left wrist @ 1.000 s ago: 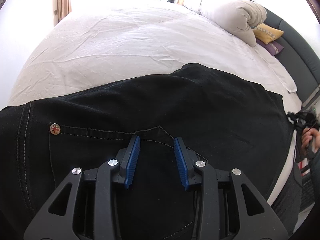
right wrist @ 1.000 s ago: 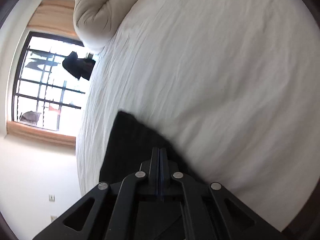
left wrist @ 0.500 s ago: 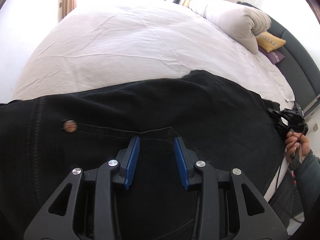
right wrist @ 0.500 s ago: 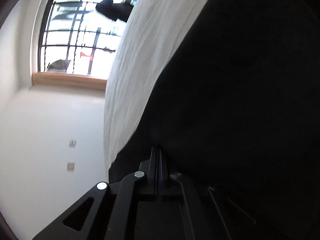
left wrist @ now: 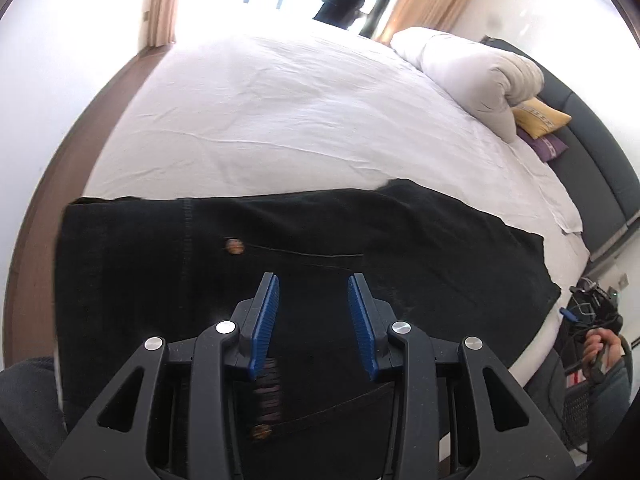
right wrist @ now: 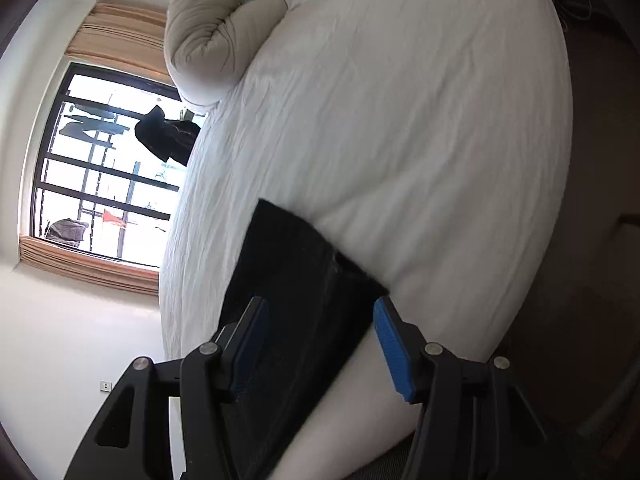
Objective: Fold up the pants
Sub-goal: 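Open the right gripper and release the folded leg, then grasp the folded jeans edge again with the right gripper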
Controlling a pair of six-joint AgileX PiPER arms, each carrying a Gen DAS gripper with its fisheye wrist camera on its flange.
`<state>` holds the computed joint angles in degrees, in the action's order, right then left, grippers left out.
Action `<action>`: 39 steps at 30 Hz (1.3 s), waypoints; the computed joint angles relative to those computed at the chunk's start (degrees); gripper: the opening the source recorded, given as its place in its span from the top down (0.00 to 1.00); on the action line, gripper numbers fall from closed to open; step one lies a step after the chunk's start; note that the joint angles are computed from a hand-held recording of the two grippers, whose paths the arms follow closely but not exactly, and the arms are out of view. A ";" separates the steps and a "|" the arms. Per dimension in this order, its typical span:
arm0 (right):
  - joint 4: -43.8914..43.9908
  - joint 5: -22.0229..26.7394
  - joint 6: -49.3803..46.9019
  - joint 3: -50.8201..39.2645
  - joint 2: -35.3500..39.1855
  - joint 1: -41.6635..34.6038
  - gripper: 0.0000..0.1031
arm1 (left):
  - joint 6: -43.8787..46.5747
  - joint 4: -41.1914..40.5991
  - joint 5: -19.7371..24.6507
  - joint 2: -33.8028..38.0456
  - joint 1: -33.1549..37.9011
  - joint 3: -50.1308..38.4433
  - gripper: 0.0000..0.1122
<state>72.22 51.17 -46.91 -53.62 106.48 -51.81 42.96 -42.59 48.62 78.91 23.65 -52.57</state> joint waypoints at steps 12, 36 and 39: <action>9.06 -0.11 -0.58 0.53 5.07 2.56 0.46 | -7.80 1.77 -9.19 9.99 -18.73 -1.36 0.69; 17.90 -0.41 -6.54 0.55 8.56 5.64 0.87 | -13.06 8.80 -12.12 15.37 -22.59 -3.85 0.71; 19.34 -0.54 -7.68 1.68 7.92 5.63 0.87 | -12.96 8.69 -11.95 15.24 -22.45 -3.83 0.71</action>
